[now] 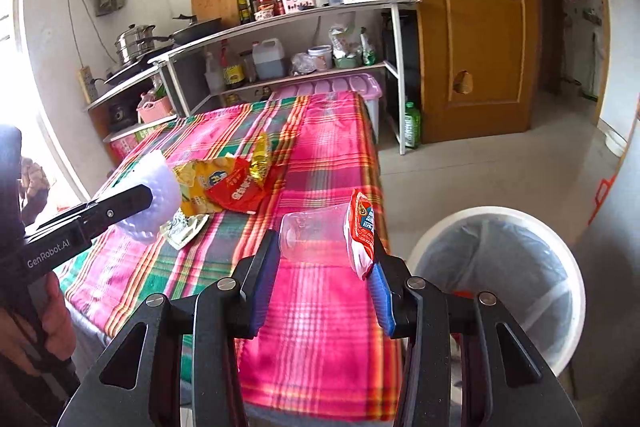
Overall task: Collect trash
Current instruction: 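Carry the net and cup over the white bin and open both grippers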
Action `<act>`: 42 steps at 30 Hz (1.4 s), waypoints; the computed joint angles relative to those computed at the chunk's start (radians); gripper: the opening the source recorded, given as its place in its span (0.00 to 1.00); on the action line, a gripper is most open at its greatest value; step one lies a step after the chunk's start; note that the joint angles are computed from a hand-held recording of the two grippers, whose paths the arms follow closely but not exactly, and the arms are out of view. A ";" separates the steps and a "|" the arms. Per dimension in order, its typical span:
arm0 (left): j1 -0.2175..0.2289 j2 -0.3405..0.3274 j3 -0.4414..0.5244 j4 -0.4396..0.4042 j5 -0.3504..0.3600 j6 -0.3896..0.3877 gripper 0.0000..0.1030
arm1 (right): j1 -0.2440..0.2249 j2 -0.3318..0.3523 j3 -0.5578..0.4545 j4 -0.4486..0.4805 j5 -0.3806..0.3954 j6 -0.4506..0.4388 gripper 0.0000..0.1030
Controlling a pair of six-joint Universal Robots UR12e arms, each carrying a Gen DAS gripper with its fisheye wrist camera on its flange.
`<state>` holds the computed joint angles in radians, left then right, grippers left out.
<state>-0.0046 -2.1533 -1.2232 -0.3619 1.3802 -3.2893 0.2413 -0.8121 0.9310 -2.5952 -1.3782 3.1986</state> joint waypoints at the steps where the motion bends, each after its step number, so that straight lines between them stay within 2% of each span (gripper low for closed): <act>1: -0.004 -0.004 0.007 -0.006 -0.010 0.008 0.24 | -0.004 -0.008 0.016 -0.012 -0.004 0.009 0.42; 12: -0.054 -0.066 0.115 -0.064 -0.098 0.072 0.24 | -0.049 -0.065 0.132 -0.076 -0.044 0.096 0.42; 21: -0.095 -0.142 0.230 -0.156 -0.156 0.141 0.25 | -0.082 -0.075 0.170 -0.056 -0.078 0.164 0.42; 36: -0.130 -0.231 0.366 -0.308 -0.164 0.186 0.26 | -0.104 -0.059 0.161 0.017 -0.089 0.194 0.43; 40: -0.132 -0.244 0.388 -0.340 -0.166 0.194 0.30 | -0.105 -0.058 0.159 0.027 -0.087 0.197 0.45; 42: -0.131 -0.247 0.391 -0.348 -0.169 0.189 0.35 | -0.105 -0.057 0.158 0.028 -0.091 0.197 0.48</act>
<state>-0.1359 -2.3998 -0.8321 -0.7094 1.2113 -3.1000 0.1367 -0.8693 1.0891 -2.5674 -1.4696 3.3958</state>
